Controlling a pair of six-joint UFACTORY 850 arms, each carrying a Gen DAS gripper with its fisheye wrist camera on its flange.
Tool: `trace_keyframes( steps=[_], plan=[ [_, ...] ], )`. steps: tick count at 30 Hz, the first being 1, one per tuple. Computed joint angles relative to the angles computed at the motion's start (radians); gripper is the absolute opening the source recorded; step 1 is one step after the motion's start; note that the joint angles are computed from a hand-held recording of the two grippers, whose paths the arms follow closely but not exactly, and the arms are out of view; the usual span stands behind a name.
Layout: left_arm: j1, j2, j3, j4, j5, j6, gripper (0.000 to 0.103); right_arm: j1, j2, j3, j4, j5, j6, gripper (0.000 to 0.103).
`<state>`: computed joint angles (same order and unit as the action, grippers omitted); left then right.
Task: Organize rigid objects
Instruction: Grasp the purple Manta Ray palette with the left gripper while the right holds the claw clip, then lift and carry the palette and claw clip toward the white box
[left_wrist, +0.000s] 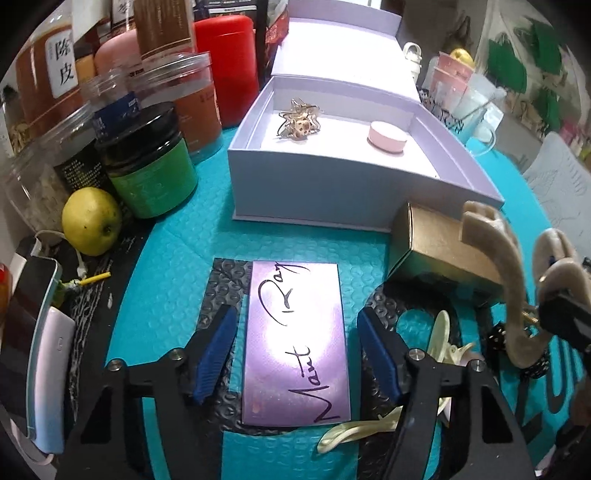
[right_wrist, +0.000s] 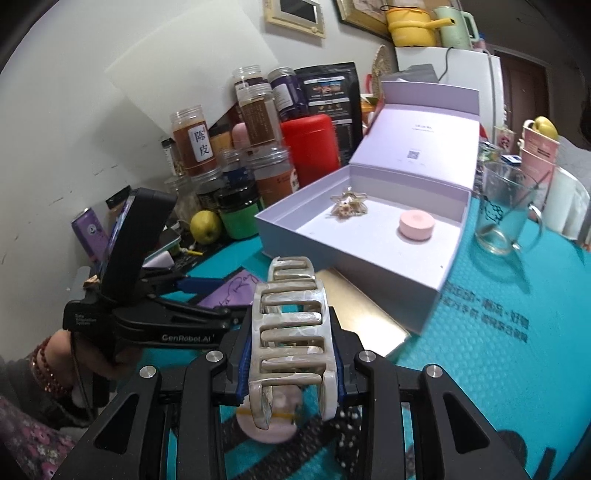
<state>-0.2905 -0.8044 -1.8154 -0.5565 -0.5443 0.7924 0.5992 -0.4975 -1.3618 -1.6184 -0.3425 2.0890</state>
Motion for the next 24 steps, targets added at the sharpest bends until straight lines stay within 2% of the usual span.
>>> trace_keyframes(
  steps=[2, 9, 24],
  plan=[
    [-0.010, 0.012, 0.022, 0.047, 0.047, -0.014, 0.051, 0.003, 0.009, 0.014, -0.016, -0.006, 0.028, 0.033],
    [0.001, 0.038, 0.053, -0.008, 0.061, 0.029, 0.051, 0.019, 0.021, 0.031, -0.008, -0.025, 0.035, 0.033],
    [0.027, 0.218, 0.234, -0.254, 0.092, 0.277, 0.051, 0.051, 0.062, 0.086, -0.101, -0.038, 0.173, 0.033]
  ],
)
